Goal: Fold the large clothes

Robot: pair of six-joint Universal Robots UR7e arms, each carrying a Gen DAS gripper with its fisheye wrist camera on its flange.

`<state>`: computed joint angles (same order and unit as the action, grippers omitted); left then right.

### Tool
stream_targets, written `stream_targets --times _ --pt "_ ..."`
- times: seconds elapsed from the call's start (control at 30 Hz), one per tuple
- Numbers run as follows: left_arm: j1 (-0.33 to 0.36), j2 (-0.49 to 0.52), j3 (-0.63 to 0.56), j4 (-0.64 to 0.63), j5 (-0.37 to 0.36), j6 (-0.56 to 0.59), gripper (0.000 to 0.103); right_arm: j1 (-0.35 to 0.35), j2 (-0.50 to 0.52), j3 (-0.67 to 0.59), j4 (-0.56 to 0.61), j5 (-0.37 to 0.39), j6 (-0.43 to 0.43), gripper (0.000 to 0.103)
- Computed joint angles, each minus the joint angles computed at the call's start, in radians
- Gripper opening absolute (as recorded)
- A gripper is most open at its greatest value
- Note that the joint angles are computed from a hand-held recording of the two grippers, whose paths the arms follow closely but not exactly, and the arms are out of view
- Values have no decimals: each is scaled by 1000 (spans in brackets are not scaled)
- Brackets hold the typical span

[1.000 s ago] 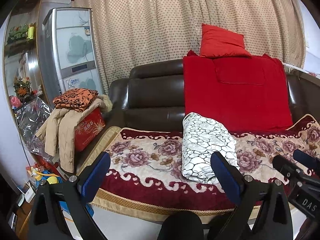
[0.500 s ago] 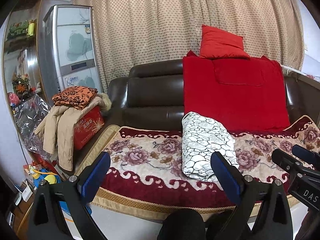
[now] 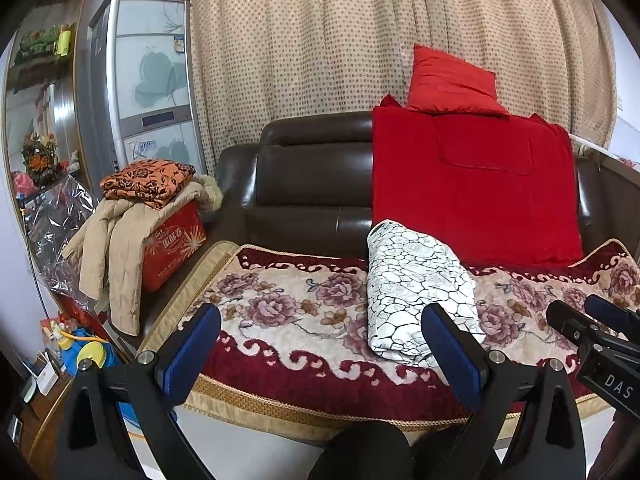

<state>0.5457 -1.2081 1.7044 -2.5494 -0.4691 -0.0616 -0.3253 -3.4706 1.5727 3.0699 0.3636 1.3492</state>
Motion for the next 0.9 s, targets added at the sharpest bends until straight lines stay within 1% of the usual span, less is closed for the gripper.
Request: stream_targets --times 0.1,0.2,0.37,0.57,0.7,0.9 --pt "23 25 -24 10 0 0 100 -24 -9 7 42 8 -30 74" --pt "49 60 -59 26 -14 -3 100 -53 -19 13 100 28 -83 74" --pt "80 124 -120 24 -26 27 100 -103 -41 24 206 50 -178 74" --pt "109 192 -192 45 -38 43 100 -162 -57 32 315 77 -257 74" --pt "122 223 -226 65 -45 47 100 -191 -66 35 368 94 -295 74" --pt "135 249 -254 85 -56 47 100 -212 -74 32 405 94 -324 74"
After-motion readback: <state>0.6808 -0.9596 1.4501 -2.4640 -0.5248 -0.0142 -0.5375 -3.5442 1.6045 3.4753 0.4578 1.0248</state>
